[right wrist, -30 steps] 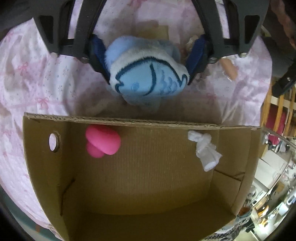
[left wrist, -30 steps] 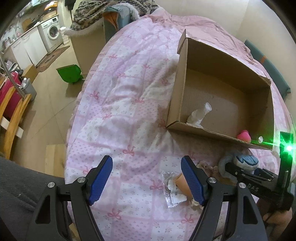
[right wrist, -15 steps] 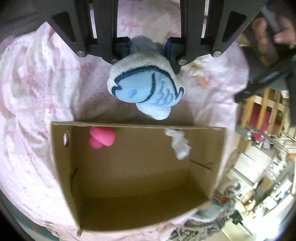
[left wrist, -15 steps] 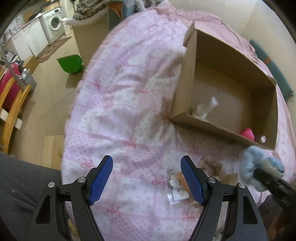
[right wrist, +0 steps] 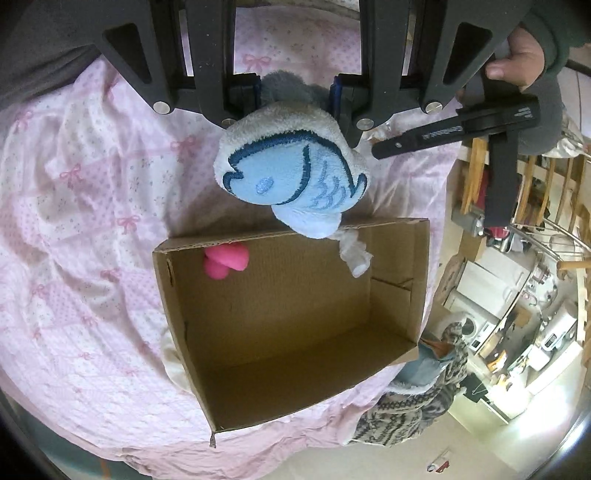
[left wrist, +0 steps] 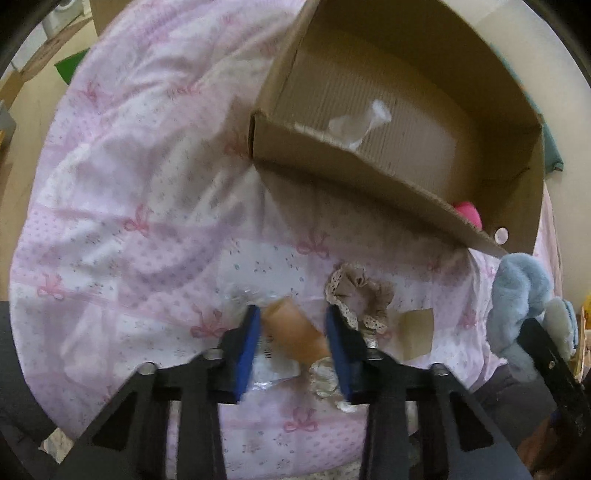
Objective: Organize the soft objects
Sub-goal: 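Grasp the blue plush fish with the right gripper while the left gripper grasps the orange tube, then carry the plush fish with the right gripper while the left gripper carries the tube over the box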
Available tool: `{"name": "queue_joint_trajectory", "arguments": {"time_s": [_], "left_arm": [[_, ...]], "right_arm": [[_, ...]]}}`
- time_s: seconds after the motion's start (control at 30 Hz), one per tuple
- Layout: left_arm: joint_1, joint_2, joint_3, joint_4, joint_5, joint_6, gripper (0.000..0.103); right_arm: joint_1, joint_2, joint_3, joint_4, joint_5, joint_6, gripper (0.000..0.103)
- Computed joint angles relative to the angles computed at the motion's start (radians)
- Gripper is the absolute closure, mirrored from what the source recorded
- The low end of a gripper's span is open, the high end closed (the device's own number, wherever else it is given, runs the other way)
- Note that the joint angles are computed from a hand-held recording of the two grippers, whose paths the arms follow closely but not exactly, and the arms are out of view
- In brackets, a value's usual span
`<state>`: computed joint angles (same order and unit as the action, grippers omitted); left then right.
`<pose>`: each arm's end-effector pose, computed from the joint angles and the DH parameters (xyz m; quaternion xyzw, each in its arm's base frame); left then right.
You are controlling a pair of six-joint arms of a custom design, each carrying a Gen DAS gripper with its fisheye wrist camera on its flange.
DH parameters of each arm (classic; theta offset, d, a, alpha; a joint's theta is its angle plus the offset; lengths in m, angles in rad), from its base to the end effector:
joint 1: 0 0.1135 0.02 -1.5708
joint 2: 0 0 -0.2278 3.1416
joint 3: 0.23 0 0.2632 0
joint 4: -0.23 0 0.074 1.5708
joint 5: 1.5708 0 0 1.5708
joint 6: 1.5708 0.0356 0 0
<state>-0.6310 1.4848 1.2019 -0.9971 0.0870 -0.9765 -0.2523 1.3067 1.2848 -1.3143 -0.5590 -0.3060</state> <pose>0.2361 -0.1763 0.2217 -0.1637 0.9749 -0.1341 0.0695 0.2393 -0.0422 0.2865 -0.0579 0.9534 0.2324 0.1836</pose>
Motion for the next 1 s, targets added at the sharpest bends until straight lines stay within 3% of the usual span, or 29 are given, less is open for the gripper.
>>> {"name": "queue_joint_trajectory", "arguments": {"time_s": [0.07,0.17,0.57,1.0], "left_arm": [[0.002,-0.007,-0.01,0.006,0.011,-0.003,0.094],[0.001,-0.046,-0.016,0.008,0.003,0.005,0.098],[-0.044,-0.184,0.035,-0.138,-0.242,0.025,0.098],[-0.077,-0.148,0.056,-0.144,-0.298,0.013,0.098]], "right_arm": [[-0.001,0.006,-0.001,0.002,0.002,0.001,0.076],[-0.002,0.012,0.0,0.001,0.003,0.003,0.076],[-0.009,-0.015,-0.007,-0.025,-0.029,-0.039,0.076],[0.005,-0.063,-0.03,-0.02,-0.029,-0.043,0.076]]}}
